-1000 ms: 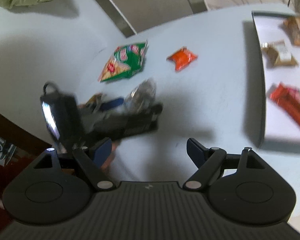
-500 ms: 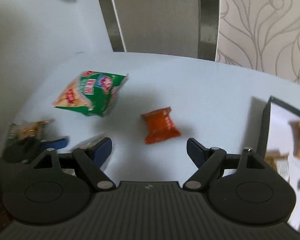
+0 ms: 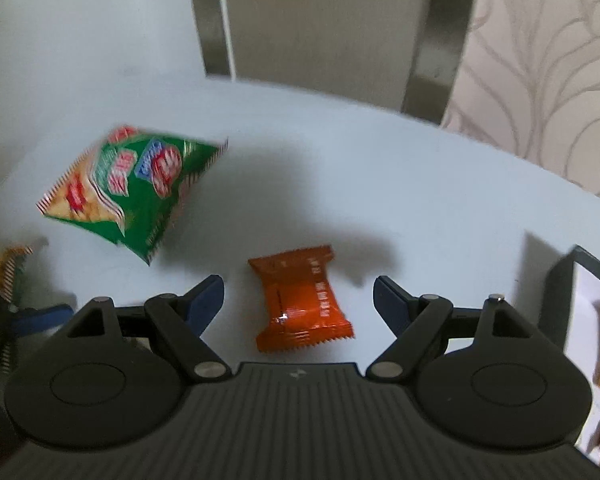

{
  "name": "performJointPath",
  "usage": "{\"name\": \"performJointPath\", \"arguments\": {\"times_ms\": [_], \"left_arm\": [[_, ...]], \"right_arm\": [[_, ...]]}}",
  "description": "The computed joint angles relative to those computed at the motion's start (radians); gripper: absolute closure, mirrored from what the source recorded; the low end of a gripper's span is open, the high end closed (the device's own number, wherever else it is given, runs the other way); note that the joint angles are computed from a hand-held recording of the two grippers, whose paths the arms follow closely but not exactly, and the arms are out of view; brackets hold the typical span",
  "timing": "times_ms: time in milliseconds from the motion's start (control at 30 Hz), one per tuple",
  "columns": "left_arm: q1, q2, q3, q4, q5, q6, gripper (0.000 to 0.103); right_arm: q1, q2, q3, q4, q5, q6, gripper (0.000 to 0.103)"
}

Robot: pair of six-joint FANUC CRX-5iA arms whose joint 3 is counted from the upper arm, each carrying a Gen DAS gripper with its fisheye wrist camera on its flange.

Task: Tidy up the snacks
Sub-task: 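Grasp the small orange candy packet with the right gripper, then carry the orange packet toward the black box with the right gripper while the left stays at the seed bag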

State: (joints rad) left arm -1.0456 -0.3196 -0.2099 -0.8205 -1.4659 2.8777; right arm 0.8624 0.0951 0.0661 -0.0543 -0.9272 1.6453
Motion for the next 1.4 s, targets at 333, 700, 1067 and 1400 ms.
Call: {"name": "performJointPath", "arguments": {"times_ms": [333,700,1067,1400], "left_arm": [[-0.006,0.000,0.000,0.000,-0.001,0.003,0.001],[0.002,0.015,0.013,0.003,-0.006,-0.010,0.000],[0.022,0.016,0.018,0.013,0.011,-0.037,0.000],[0.026,0.018,0.015,0.009,0.026,-0.039,0.000]], "right_arm": [[-0.003,0.038,0.034,-0.009,-0.018,0.047,0.058],[0.001,-0.101,-0.123,0.020,0.013,-0.010,0.059],[0.056,-0.315,-0.386,0.155,0.119,-0.228,0.059],[0.083,-0.419,-0.508,0.216,0.182,-0.313,0.059]]}}
